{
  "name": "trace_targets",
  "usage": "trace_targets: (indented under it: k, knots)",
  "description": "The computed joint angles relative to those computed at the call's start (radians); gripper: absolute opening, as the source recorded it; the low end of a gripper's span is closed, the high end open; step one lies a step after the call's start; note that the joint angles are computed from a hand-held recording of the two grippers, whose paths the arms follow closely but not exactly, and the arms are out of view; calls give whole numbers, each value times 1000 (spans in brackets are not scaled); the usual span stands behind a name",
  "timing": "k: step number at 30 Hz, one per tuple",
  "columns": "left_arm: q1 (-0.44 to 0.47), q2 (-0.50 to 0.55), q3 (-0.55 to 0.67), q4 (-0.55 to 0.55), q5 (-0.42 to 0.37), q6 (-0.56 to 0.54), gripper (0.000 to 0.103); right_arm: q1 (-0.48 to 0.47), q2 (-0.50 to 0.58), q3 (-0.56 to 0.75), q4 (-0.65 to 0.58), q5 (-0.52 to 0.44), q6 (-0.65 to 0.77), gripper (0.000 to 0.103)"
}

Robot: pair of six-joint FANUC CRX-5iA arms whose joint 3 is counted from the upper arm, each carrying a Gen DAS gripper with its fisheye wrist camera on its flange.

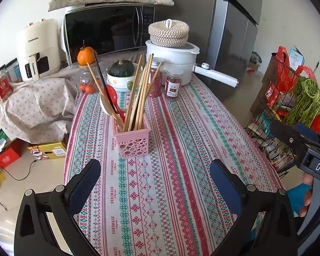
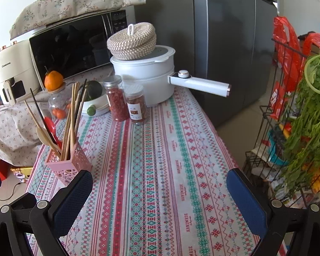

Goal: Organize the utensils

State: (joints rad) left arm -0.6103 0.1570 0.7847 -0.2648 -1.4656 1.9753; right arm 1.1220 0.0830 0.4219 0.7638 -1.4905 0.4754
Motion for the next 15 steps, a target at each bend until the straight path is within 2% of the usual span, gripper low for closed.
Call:
trace_targets:
  k: [15]
  knots:
    - [-4,2,11,-11,-12,8,103,-6,8,11,-23,-4,2,103]
